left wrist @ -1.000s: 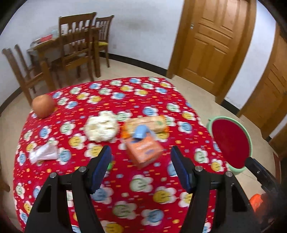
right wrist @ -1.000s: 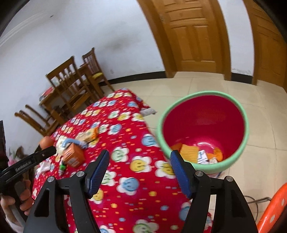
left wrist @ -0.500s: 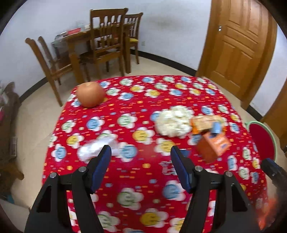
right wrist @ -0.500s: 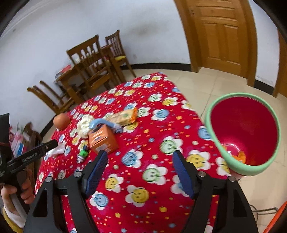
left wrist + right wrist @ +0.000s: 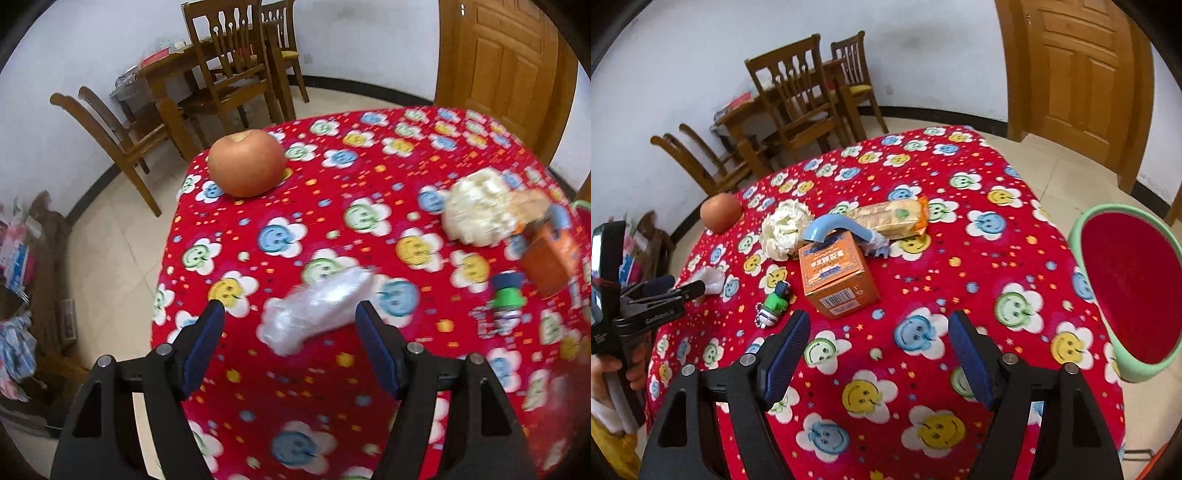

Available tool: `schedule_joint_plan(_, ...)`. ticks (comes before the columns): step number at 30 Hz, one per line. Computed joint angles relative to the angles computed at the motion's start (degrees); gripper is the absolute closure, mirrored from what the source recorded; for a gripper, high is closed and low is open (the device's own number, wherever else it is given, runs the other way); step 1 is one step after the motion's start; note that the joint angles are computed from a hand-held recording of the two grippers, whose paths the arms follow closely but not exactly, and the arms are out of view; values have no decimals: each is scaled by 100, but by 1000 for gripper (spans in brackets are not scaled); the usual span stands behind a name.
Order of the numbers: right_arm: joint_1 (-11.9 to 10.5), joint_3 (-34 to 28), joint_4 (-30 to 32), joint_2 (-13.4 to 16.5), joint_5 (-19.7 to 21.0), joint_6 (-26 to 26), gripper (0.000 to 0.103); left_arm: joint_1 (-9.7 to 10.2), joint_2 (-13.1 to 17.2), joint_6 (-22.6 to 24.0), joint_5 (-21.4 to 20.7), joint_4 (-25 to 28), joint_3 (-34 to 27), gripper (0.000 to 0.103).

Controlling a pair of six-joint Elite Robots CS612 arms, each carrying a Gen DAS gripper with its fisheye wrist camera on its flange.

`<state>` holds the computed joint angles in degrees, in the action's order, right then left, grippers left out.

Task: Collect trash
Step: 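Grasp the clear plastic bag with the left tool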

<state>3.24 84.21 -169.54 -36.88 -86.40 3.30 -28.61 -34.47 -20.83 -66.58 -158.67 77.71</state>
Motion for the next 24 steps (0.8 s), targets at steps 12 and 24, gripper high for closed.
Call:
schedule_joint_plan(12, 39, -488, 322, 306, 29, 8, 25, 197, 227, 260, -650, -118, -247, 36)
schedule_joint_plan(24, 153, -589, 381, 353, 156, -17, 25, 247, 139, -320, -1271, -555, -25, 74)
